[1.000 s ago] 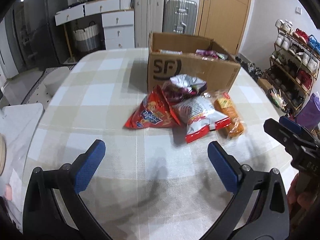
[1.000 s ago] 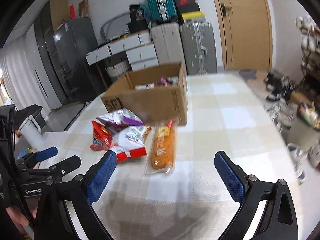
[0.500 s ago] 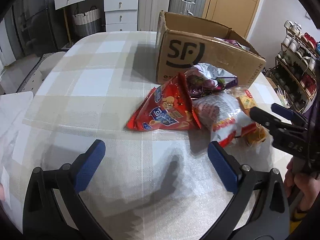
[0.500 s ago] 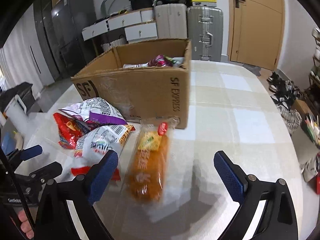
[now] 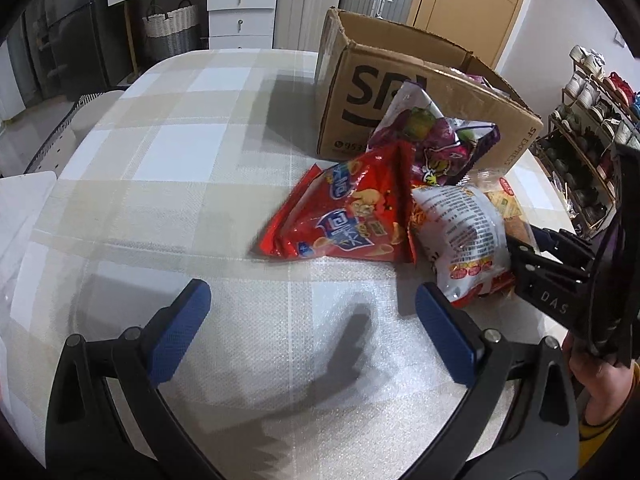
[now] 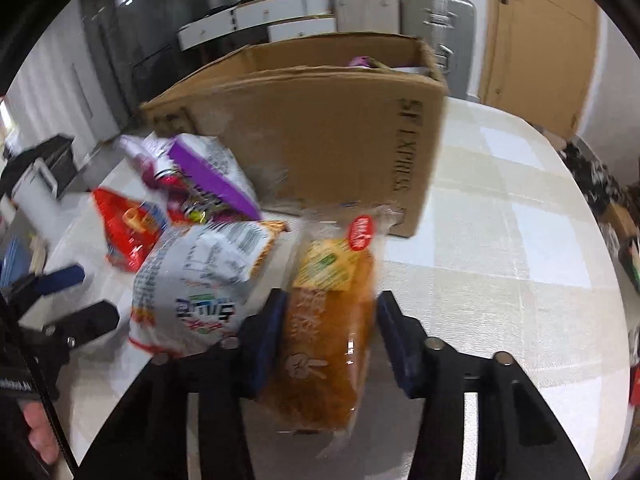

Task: Organize snacks
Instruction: 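Grasp the orange bread loaf packet with the right gripper, then grasp the red Oreo-style bag with the left gripper while the right gripper holds the bread loaf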

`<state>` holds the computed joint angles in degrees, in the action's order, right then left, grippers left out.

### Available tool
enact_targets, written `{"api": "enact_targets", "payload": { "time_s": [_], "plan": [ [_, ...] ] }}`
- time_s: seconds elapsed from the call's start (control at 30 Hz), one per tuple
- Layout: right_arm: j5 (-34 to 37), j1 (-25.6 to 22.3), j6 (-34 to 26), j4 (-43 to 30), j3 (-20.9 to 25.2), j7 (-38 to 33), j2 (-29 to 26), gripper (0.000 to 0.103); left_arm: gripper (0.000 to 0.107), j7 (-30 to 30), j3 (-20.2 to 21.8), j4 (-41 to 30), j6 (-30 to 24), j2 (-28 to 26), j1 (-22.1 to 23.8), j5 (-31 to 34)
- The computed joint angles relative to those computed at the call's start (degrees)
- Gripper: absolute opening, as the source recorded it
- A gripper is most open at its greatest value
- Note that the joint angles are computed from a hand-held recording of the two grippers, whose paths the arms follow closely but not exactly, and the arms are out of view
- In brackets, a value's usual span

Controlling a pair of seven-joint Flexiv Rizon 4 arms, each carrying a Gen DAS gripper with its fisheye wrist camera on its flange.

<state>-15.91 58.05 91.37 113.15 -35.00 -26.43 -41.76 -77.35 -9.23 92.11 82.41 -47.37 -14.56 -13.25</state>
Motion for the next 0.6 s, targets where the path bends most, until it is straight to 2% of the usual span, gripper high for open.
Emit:
{"api": "enact_targets", "payload": {
  "time_s": [0.1, 0.27, 0.4, 0.5, 0.6],
  "plan": [
    [0.7, -0.9, 1.4, -0.1, 0.9, -0.1, -0.1, 0.041, 0.102, -0.4, 0.3, 0.7, 0.5, 0.5, 0.0, 0.1],
    [6.0, -3.3, 7.6, 1.0, 4.0, -1.4, 0.0, 0.039, 0.102, -1.5, 1.2, 1.7, 0.8, 1.4, -0.2, 0.3],
    [11.2, -1.4, 12.1, 3.2, 3.2, -3.1, 0.3, 0.038, 0.102, -1.9, 1.7, 1.3, -0.4, 1.7, 0.0, 0.4],
    [16.0, -0.2, 19.6, 5.4, 3.6, -4.8, -0.2, 0.038, 0.102, -0.1, -2.3, 0.6, -2.6, 1.4, 3.2, -1.4],
    [19.0, -0.4, 22.6, 6.0, 5.3, -6.9, -0.3, 0.038, 0.102, 0.7, -5.1, -1.6, -5.7, 0.5, 5.2, -4.5]
  ]
}}
